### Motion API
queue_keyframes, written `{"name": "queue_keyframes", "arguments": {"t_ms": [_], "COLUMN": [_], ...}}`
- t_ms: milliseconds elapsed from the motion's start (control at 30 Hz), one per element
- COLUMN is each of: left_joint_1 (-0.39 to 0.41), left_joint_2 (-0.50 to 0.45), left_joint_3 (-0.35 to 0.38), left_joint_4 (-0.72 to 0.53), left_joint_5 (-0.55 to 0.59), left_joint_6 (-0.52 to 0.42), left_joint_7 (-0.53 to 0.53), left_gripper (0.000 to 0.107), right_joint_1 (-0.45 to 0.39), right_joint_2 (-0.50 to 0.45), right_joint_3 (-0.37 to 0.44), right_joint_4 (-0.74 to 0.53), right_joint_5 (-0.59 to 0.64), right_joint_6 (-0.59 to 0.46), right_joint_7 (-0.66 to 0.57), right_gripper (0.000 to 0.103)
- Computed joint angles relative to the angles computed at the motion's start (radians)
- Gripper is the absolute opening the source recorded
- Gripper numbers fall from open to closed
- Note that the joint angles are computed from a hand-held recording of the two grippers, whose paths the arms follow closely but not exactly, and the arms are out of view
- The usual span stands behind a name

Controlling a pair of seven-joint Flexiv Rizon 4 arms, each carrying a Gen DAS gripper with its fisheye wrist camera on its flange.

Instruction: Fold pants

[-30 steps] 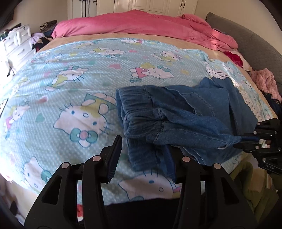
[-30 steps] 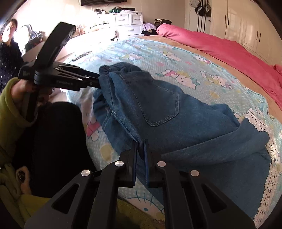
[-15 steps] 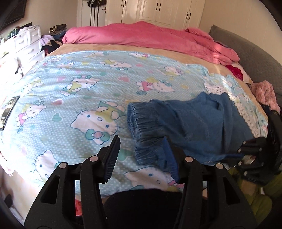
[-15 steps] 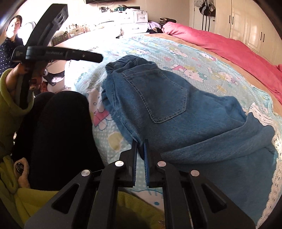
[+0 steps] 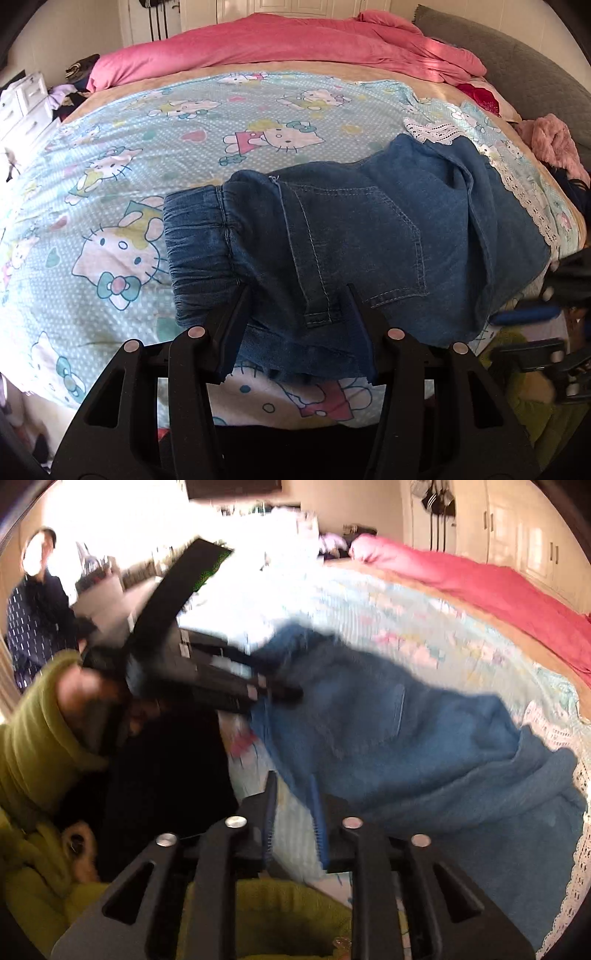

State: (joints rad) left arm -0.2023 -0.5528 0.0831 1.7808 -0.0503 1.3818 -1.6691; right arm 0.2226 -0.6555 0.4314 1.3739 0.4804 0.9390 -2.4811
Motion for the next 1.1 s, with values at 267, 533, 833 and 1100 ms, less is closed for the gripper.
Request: {"name": "queue_keyframes", "arguments": {"t_ms": [267,533,833,1100], "left_joint_1": [0.018,0.019,-0.075,-0.003], "left_joint_2": [0.001,0.011,0.054,0.061], "left_joint_3": [-0.025,-0.028,0.064,-0.085], "left_joint_4": [0.018,0.049,0.064,0.066], "left_joint_5": [-0.021,-0.055,-0.018,-0.061], "left_joint_6": [0.022,0.078,0.144,0.190], "left_joint_7": [0.018,0.017,-0.067,-0.001], "left_gripper": [0.042,0.042,0.067,0.074], "right_joint_1": [0.180,0.032,0.011,0.016], "right_joint_2": [-0.055,-0.033,-0.031,-0.084], "right_joint_3": [-0.202,-0.054,-0.112,-0.184], "right_joint_4": [0.026,0.000,-0.013,-0.085], "right_joint_5": [-0.259,-0.185,-0.216,-0.338], "right_joint_6": [0.066,0.092,0.246,0.311], "right_joint_7": [0.321,0.318,0.443,0.643], "right_gripper": [0.030,0.047,0.070,0.086]}}
